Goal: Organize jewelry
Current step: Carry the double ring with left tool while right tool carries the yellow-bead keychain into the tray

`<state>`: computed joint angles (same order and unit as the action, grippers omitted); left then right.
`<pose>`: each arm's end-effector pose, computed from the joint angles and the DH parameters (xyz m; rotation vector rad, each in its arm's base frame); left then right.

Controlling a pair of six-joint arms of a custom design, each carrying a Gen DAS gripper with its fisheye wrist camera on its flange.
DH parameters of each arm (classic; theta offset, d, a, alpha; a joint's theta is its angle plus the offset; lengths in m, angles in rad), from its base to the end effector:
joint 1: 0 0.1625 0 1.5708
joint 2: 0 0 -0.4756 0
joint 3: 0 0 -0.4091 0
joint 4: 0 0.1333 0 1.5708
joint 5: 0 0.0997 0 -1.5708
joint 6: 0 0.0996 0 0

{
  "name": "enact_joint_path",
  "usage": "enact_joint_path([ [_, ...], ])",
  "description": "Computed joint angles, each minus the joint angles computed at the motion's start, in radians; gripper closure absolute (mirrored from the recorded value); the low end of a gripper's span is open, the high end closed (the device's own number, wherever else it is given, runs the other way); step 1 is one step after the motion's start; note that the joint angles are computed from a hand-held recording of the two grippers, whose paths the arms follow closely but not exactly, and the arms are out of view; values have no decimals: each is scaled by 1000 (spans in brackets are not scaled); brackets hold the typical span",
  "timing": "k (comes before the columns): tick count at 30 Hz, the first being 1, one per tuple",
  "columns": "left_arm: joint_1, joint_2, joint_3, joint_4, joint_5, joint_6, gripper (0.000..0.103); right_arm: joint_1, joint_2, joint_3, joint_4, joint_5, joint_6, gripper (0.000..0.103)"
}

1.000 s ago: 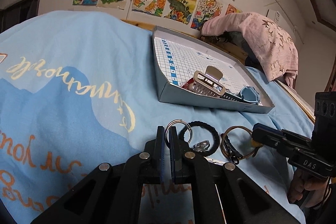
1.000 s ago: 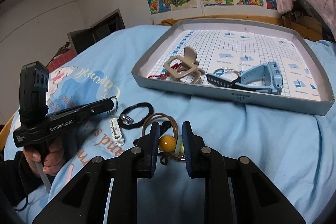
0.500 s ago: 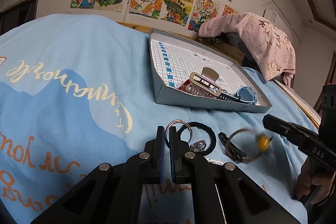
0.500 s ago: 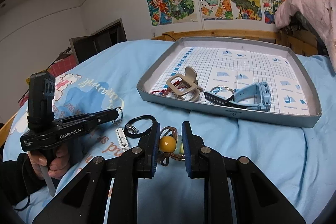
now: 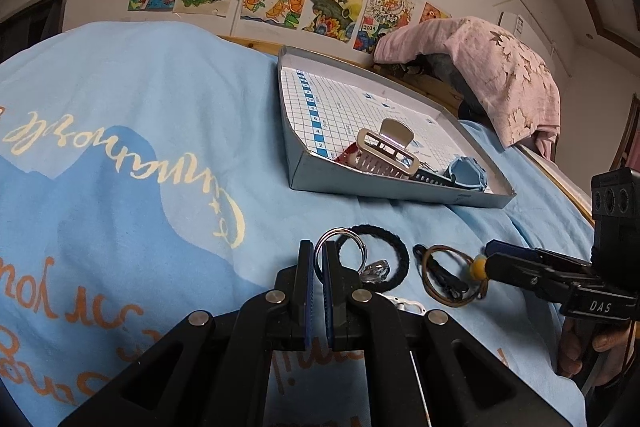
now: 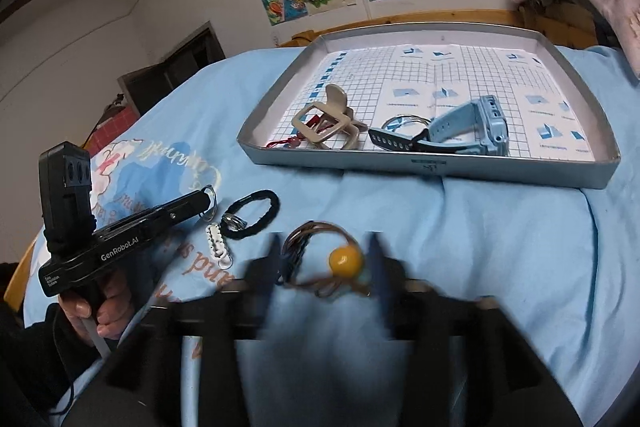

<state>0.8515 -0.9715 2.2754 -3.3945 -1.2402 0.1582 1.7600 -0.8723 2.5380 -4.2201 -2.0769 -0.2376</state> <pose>-0.2111 -0.4924 0.1284 1.0950 2.6308 -0.8589 0.1578 -0.3718 0.1542 0.1792 -2.3614 1.2416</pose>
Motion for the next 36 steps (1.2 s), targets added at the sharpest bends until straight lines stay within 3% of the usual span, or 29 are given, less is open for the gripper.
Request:
enact_joint_path([
  [5,-1,1,-1,4,1,-2,99,7,9,-20,52,-32,0,56],
  [9,-2,1,2,1,1,1,98,14,21,-42,98,-75,-6,77],
  [13,-12,-8,10,18,18,-21,98,22,30,-47,101,-86,-23,78],
  [26,-133,-80,4,104,102,-39,98,76,9,17,-158,-14,-105,78],
  [30,-158,-42,-56,116,153,-70,98,81,-5,14,-239,-11,-141,78],
  [36,-157,74,-181,135,262,-119,98,18,-17,-40,-311,-20,-185,78],
])
